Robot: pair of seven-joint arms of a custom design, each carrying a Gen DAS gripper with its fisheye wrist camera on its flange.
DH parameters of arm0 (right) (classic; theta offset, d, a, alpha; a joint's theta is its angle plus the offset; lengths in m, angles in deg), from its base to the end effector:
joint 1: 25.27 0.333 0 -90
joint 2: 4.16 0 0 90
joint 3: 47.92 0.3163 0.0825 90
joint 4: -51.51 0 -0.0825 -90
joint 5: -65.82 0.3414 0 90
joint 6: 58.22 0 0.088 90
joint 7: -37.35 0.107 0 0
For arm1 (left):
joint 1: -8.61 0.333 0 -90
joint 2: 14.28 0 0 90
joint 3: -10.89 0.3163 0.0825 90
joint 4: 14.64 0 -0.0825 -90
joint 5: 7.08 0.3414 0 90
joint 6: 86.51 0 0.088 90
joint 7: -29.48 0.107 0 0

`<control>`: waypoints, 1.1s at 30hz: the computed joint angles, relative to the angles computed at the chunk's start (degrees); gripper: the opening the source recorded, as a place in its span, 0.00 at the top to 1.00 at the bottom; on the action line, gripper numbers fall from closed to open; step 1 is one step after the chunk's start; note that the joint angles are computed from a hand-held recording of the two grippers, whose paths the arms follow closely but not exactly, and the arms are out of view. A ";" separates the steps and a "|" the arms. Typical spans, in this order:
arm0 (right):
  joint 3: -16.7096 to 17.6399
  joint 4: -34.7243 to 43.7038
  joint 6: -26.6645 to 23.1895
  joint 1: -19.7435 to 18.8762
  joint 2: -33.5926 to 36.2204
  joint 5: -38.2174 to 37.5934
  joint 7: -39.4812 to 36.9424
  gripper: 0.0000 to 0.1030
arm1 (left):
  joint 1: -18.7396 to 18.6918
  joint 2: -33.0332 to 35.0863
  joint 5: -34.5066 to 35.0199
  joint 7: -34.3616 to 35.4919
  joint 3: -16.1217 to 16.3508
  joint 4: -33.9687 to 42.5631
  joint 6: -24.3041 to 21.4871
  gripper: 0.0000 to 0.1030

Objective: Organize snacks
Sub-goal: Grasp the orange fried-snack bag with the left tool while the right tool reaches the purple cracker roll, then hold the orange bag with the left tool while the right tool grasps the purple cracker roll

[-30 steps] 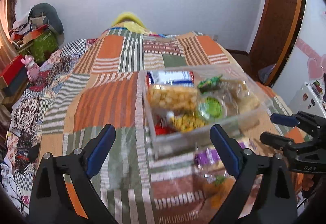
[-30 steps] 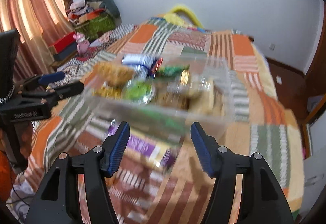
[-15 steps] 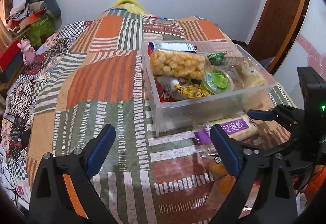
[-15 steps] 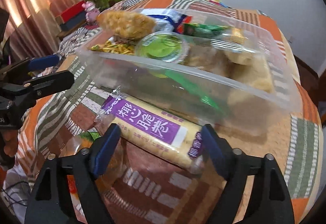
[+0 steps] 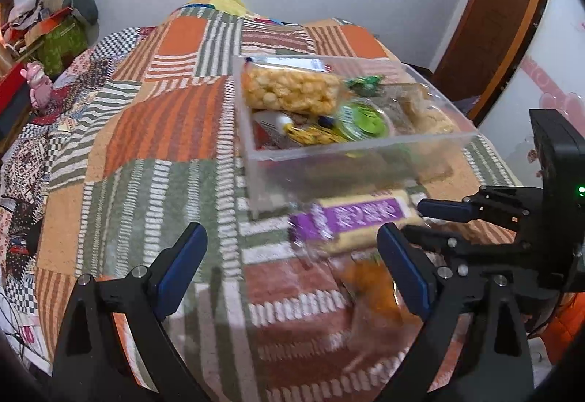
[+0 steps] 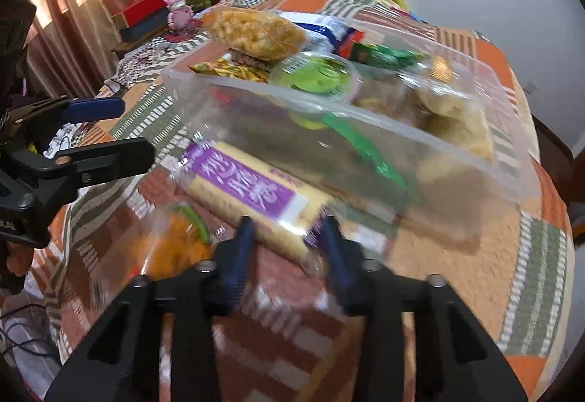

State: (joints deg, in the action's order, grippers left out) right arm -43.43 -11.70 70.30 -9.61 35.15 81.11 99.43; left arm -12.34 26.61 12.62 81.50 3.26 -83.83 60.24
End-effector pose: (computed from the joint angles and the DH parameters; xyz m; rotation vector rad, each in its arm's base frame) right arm 0.7003 0.2435 0.4767 -2.3707 1.1157 -0.2036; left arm 0.6739 -0.3339 0.4476 -1.9070 1.9063 -0.8231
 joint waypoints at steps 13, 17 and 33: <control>-0.44 -15.62 6.08 -2.57 -10.31 3.70 1.94 0.65 | -3.62 6.16 -3.60 9.84 -2.67 9.65 -7.71 0.08; -0.24 -16.16 8.17 -2.19 -10.79 3.73 2.02 0.53 | -3.68 4.77 -3.19 10.46 -2.22 5.82 -6.26 0.29; -0.57 -6.99 7.14 0.10 -4.04 1.47 6.85 0.46 | 0.16 -6.08 6.13 -5.83 4.44 -11.92 3.45 0.44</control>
